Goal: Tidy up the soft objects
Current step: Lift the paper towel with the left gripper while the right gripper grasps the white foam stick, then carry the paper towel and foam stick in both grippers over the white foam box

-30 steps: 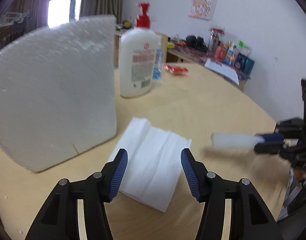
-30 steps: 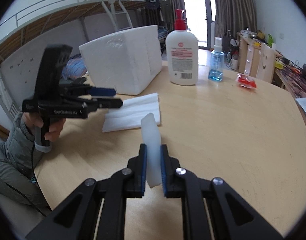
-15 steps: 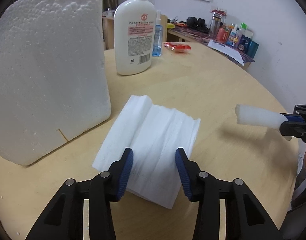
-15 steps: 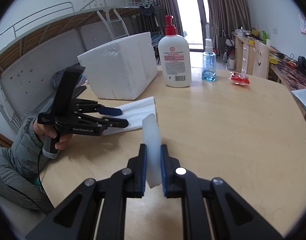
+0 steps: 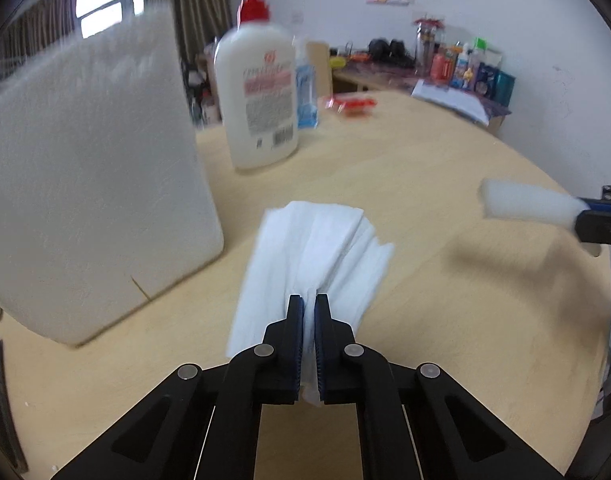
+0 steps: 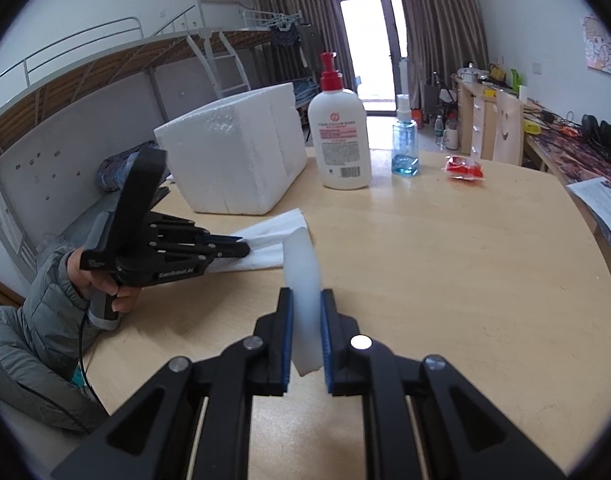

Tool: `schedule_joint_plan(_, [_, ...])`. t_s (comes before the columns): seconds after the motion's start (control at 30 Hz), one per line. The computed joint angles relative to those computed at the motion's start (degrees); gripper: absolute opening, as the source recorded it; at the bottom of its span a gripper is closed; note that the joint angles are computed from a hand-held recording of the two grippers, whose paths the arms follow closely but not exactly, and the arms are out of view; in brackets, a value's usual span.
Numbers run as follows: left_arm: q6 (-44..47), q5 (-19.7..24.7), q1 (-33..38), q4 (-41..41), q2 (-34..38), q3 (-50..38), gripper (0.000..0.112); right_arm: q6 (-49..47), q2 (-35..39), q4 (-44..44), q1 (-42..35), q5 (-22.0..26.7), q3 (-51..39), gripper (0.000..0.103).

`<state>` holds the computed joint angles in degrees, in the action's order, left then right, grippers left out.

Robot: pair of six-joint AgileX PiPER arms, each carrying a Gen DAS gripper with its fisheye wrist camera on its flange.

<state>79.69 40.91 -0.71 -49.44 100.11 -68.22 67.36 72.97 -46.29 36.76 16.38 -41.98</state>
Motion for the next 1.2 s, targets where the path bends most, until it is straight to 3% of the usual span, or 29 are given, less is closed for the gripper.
schedule_joint_plan(0.17, [3.72, 0.86, 2.22, -6.54, -5.94, 3.17, 0.006, 15.17, -2.62, -12.37, 2.61, 2.47, 2.08, 0.015])
schedule_joint_plan(0.23, [4.51, 3.12, 3.75, -8.69, -7.85, 3.86, 0.006, 19.97, -3.94, -16.14, 4.39, 4.31, 2.84, 0.015])
schedule_joint_plan(0.3, [5.02, 5.91, 5.53, -10.17, -9.94, 4.63, 0.005, 23.65, -4.86, -19.20, 6.43, 6.25, 3.16, 0.015])
schedule_joint_plan(0.53, [10.34, 9.08, 10.56, -16.78, -18.92, 10.27, 0.005, 32.25, -6.04, -26.91, 14.38, 14.76, 2.28, 0.015])
schedule_joint_plan(0.93, [18.23, 19.19, 25.34, -24.84, -28.47, 15.03, 0.005, 34.26, -5.44, -31.07, 24.73, 26.01, -2.69, 0.015])
schedule_joint_plan(1.2, [22.25, 23.53, 35.11, -28.41, -31.39, 17.15, 0.005, 32.35, -3.23, -32.62, 28.99, 28.84, -6.52, 0.015])
